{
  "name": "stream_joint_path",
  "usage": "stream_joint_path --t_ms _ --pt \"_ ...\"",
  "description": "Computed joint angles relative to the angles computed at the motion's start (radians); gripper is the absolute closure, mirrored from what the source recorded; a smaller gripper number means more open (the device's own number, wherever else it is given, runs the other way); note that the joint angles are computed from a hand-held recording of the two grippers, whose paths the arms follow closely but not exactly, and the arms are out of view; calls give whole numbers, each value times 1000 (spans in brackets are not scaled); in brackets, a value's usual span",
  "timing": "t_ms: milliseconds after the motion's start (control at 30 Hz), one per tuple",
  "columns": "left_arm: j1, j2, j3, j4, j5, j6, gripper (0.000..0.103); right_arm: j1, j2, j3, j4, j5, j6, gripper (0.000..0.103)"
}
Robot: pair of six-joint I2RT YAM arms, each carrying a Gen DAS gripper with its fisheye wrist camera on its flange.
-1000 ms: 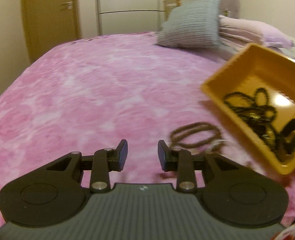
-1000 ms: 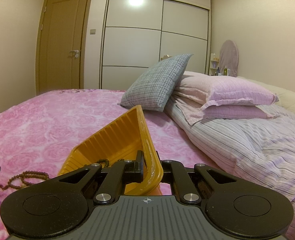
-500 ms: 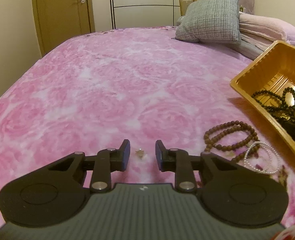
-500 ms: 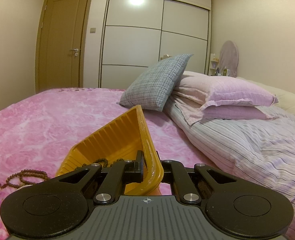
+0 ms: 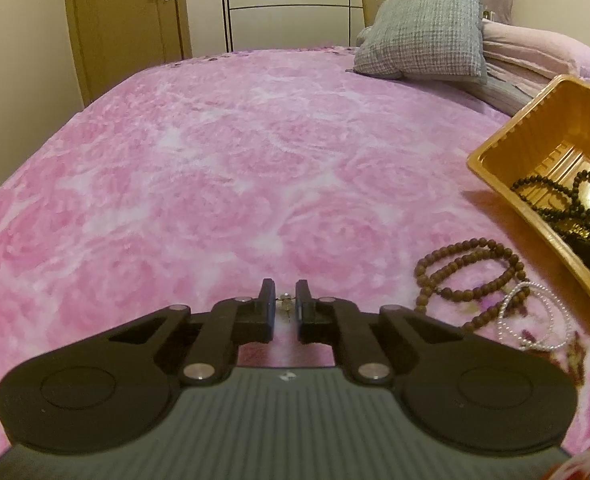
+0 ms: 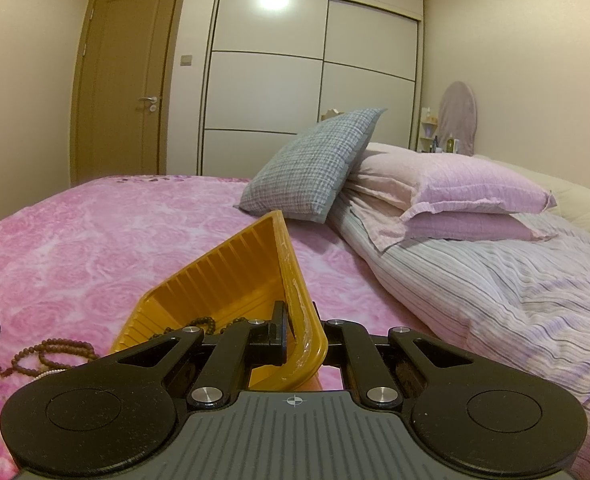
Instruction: Organize jewelry
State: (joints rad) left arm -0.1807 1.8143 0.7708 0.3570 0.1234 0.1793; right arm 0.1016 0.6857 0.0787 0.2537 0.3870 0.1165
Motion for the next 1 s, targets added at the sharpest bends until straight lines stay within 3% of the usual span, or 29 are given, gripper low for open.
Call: stream_joint_path --t_ms 1000 --pt "-227 -135 14 -73 72 -70 95 14 -3 7 -9 7 2 96"
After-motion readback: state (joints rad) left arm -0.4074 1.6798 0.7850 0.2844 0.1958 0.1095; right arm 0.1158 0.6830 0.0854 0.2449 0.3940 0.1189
